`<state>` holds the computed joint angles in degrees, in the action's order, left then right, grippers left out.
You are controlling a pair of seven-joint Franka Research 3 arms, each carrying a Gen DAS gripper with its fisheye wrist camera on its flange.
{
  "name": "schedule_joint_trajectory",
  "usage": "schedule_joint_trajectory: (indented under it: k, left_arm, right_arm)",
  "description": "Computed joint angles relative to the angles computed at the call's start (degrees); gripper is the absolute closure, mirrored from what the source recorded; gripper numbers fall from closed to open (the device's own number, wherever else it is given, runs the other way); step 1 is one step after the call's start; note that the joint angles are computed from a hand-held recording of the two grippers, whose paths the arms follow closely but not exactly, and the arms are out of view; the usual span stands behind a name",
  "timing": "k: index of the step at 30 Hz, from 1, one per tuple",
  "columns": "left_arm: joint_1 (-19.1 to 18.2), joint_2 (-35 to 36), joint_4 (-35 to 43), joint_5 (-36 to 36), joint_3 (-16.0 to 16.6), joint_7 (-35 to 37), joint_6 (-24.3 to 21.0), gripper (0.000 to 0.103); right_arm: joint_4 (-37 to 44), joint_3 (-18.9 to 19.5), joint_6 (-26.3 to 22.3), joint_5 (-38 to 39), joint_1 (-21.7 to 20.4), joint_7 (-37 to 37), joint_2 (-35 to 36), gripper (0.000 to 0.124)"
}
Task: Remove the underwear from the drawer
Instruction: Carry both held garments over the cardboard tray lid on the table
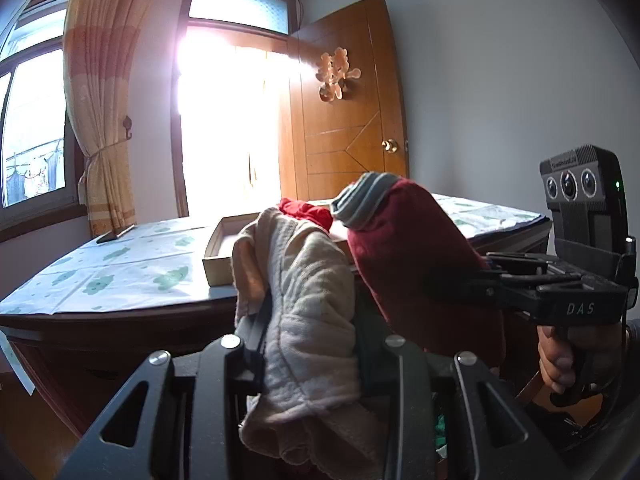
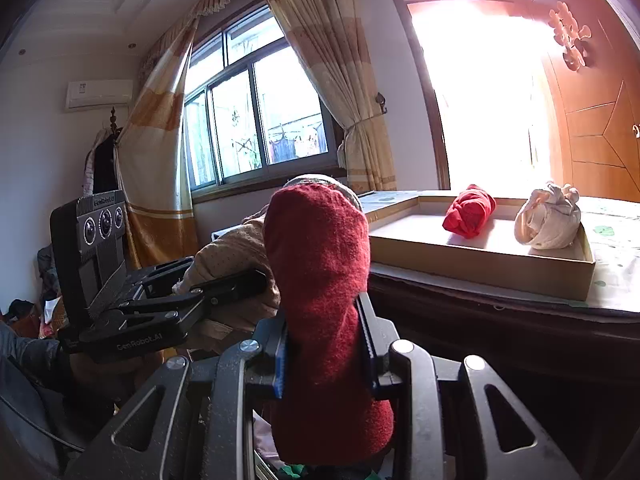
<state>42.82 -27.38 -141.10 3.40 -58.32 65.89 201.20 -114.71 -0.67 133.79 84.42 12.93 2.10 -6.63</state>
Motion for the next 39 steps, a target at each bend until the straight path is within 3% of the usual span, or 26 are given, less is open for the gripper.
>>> schedule_joint_trajectory:
  k: [11, 22, 34, 39]
  left_arm:
    - [-1.0, -1.2, -0.5, -0.6, 1.0, -0.3, 0.1, 0.072]
    - [-1.4, -2.3, 0.7, 2.3, 2.4, -1.2, -2.2, 0.072]
    - [-4.3, 2.0, 4.4, 6.6, 6.6, -2.6, -5.4, 0.072]
    - [-3.1, 2.8, 6.4, 8.0, 6.1, -2.2, -6.1, 0.072]
  right_arm:
    - [0.3, -0.1, -0.7, -0.2, -0.2, 0.5, 0.1, 0.093]
    - [2.8, -0.1, -2.5, -1.8, -1.1, 5.6, 1.5, 0.093]
    - [5.8, 0.0, -2.3, -2.8, -1.3, 8.6, 1.8, 0.093]
    - [7.1, 0.2, -1.3, -3.1, -1.3, 8.7, 2.0, 0.093]
